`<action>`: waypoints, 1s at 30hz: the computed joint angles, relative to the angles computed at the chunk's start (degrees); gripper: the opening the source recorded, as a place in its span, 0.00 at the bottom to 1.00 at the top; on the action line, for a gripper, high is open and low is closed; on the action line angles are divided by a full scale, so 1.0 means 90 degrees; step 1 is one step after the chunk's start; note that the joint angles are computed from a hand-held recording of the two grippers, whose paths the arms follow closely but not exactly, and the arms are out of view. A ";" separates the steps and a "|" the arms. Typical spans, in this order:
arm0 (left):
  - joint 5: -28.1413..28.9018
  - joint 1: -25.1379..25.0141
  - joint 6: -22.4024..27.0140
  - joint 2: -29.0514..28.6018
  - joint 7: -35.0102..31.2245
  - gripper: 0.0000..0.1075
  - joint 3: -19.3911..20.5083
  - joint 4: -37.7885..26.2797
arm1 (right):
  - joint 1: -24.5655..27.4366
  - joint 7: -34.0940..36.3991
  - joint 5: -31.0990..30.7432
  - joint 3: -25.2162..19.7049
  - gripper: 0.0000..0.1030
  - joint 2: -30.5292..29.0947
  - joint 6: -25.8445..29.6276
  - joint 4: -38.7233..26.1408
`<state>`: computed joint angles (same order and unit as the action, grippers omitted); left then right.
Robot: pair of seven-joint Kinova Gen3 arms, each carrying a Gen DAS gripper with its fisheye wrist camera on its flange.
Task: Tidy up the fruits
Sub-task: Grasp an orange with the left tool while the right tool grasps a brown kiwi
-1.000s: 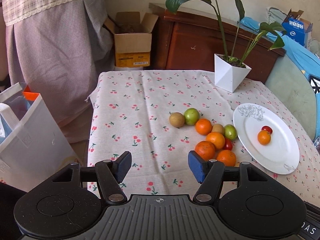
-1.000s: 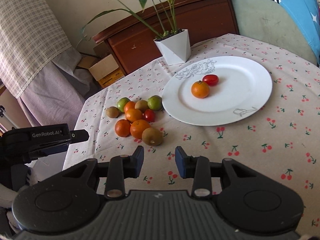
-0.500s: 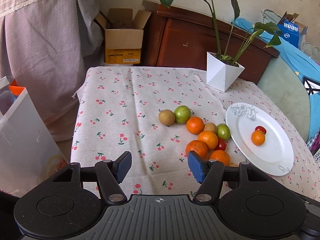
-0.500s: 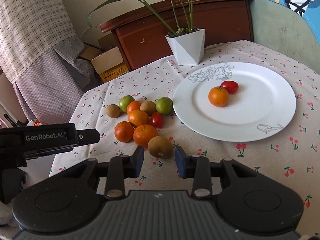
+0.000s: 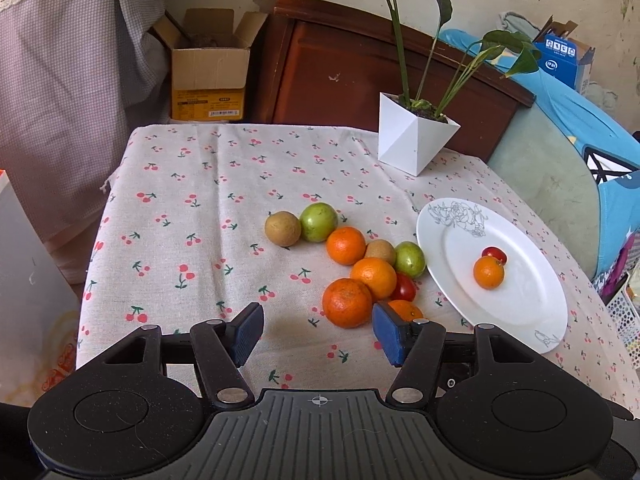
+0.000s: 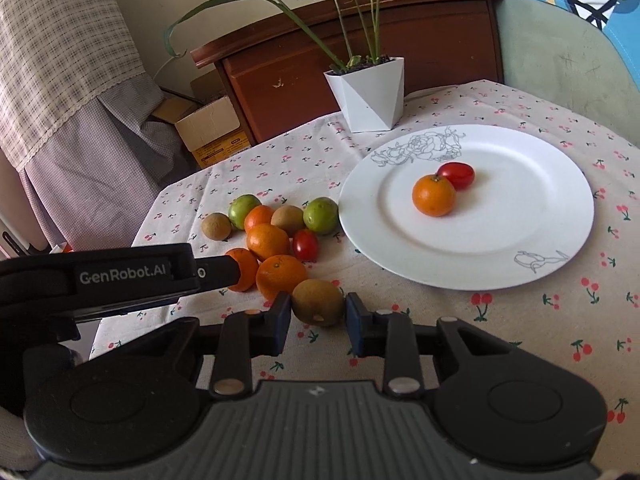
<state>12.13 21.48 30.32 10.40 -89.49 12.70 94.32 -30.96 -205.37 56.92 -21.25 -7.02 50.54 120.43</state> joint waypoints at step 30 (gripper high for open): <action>-0.0329 0.0246 -0.0368 0.0289 0.0512 0.27 0.0029 -0.0047 | 0.0257 -0.0192 -0.0240 -0.0057 0.29 -0.0141 -0.0183 0.0062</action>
